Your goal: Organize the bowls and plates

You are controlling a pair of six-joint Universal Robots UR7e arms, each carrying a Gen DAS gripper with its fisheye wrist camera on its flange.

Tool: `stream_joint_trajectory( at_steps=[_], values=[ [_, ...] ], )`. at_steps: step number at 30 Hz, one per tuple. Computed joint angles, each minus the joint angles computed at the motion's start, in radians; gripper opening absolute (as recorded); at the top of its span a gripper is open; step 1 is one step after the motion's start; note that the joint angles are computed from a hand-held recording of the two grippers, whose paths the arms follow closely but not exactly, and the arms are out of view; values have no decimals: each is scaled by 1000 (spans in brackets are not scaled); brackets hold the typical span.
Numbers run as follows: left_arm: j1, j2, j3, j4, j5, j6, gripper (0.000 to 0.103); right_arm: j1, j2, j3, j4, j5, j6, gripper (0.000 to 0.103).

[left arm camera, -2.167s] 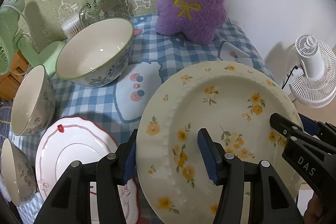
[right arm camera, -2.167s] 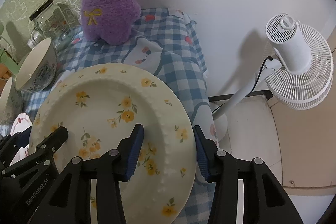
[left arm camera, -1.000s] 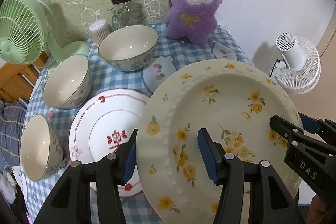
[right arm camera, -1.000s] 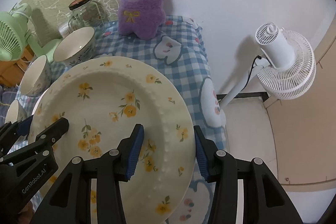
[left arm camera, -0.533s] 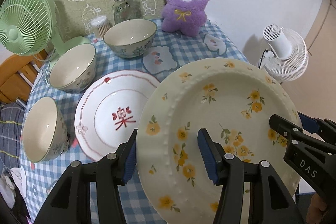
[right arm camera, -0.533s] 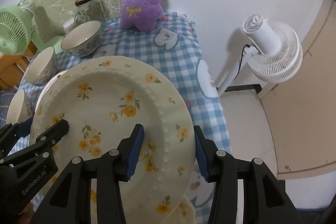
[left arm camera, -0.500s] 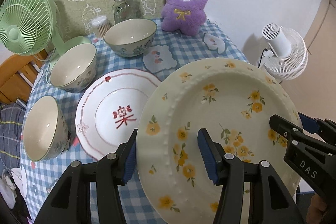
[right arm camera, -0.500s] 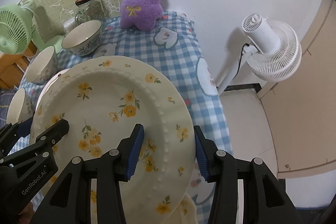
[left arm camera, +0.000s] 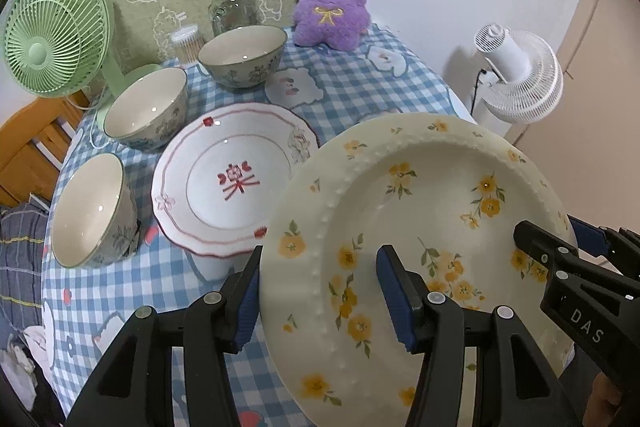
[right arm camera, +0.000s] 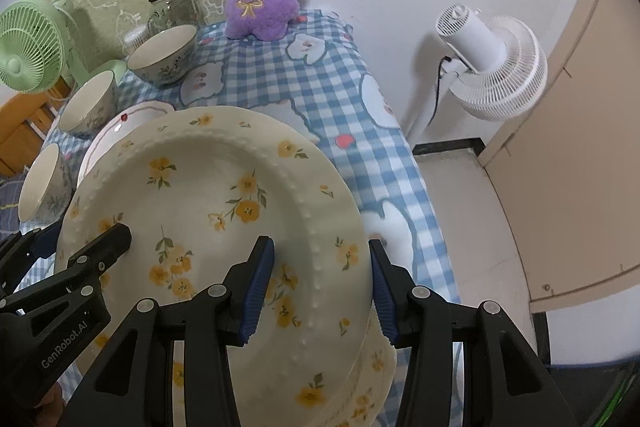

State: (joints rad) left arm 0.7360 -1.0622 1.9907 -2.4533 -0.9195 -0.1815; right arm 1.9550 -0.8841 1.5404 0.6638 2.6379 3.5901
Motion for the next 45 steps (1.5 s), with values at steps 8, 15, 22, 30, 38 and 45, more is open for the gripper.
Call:
stream_joint_trajectory(
  at_steps=[8,15,22,30,38,45],
  values=[
    [-11,-33,61,1,-27,-2,56,17,0,68,13,12,105,50],
    [-10,-43,96,-2,-51,6,55,19,7,116,20,12,191,50],
    [-10,-42,120,-16,-61,25,56,13,9,150,14,12,241,50],
    [-12,-31,134,-20,-70,27,56,-4,4,179,14,1,272,50],
    [-11,-20,138,-22,-77,15,56,-12,6,185,20,2,270,50],
    [0,-11,136,-37,-84,14,56,-13,21,179,41,20,289,50]
  ],
)
